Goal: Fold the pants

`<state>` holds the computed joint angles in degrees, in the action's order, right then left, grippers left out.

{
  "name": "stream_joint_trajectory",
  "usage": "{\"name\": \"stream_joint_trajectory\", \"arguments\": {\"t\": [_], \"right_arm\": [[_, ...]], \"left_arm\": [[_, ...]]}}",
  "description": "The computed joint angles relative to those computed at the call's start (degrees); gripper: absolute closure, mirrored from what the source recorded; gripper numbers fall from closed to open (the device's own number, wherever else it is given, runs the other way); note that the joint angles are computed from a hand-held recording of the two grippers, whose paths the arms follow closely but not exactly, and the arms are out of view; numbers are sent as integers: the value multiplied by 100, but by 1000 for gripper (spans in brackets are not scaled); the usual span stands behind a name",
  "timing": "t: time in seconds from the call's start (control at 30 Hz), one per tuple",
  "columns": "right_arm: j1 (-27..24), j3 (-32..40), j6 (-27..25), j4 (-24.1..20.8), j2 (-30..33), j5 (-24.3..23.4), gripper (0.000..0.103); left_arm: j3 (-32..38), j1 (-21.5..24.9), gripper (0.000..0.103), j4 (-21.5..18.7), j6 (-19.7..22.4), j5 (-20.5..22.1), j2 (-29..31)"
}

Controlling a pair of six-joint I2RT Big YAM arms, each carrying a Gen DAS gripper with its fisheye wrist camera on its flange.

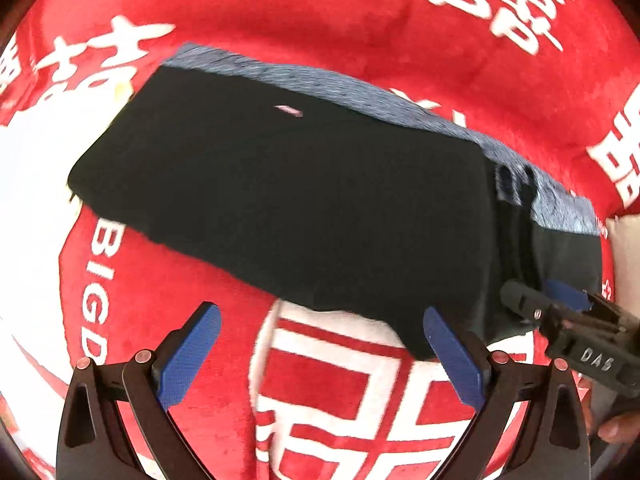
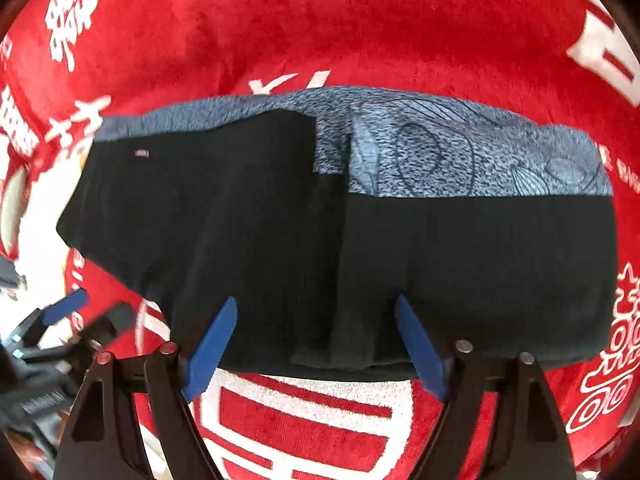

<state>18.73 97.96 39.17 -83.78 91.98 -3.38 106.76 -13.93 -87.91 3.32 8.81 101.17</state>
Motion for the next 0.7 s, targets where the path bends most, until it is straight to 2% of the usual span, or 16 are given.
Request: {"name": "stream_joint_trajectory", "arguments": {"t": [0.1, 0.23, 0.33, 0.57, 0.7], "right_arm": [[86, 113, -249, -154, 105, 129, 16], [72, 152, -385, -88, 164, -76, 1], [96, 125, -327, -43, 189, -85, 0], [386, 284, -690, -252, 365, 463, 0], [347, 261, -637, -242, 354, 455, 0]], "left_arm": [[-48, 213, 2, 62, -292, 265, 3], [-87, 564, 2, 195, -677, 806, 18], [-103, 822, 2, 424, -975, 1110, 31], [149, 1137, 2, 890, -1487, 1299, 328], [136, 1304, 2, 1059, -1805, 1639, 476]]}}
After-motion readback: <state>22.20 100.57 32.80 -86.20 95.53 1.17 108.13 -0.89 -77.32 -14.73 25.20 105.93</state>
